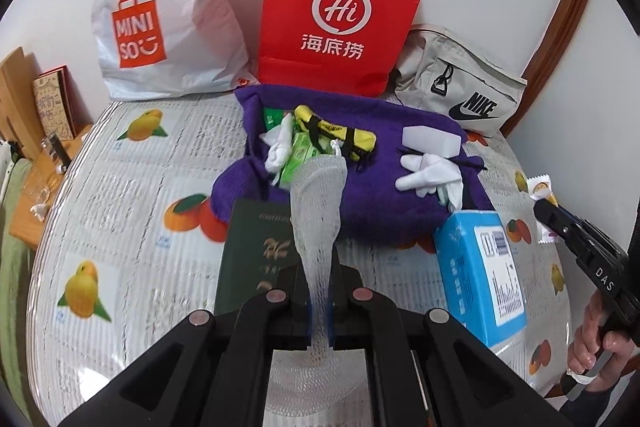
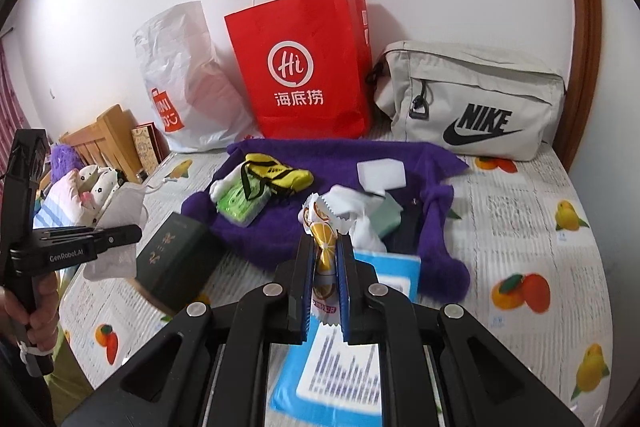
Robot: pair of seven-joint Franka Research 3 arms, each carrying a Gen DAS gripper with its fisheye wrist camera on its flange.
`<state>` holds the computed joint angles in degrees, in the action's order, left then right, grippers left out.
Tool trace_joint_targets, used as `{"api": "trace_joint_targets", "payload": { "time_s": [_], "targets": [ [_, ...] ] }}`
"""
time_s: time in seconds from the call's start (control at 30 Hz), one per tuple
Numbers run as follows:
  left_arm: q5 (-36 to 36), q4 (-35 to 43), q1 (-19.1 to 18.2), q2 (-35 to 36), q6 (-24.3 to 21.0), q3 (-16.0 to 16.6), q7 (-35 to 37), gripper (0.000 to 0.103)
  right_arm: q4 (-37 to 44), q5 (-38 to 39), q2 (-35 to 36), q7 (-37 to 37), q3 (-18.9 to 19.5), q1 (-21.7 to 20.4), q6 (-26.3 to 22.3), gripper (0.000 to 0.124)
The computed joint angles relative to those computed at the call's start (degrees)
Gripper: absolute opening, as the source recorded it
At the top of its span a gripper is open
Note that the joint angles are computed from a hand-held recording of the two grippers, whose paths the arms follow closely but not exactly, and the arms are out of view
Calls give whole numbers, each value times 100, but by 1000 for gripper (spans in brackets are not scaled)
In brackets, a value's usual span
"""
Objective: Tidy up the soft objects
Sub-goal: 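Carry the white mesh bag and gold candy in both grippers to the purple towel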
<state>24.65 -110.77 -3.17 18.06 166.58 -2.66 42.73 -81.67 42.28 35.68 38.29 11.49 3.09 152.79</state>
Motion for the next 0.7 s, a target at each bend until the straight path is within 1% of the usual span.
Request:
{"api": "trace_joint_targets", "payload": {
  "time_s": [0.23,0.47,0.53,0.6,0.7],
  "targets": [
    [-254,535,121,362,-98,-123,334,5,1058,-528,670,611,-180,203,-398,11],
    [-524,1036,194,698,-225,-205,706,5,1837,-938,1144,989,-204,272,-631,12],
    [-640,1160,241,797,-240,-264,843,5,2125,-1046,1314,1098,-213,297,-719,12],
    [-828,1374,336,958,-329,-392,1085,5,2478,-1161,1525,1198,-218,325,-849,12],
    [-942,1631,318,1135,-423,-394,1255,5,3014,-1322,1849,1401,-242,376,-1044,12]
  ]
}}
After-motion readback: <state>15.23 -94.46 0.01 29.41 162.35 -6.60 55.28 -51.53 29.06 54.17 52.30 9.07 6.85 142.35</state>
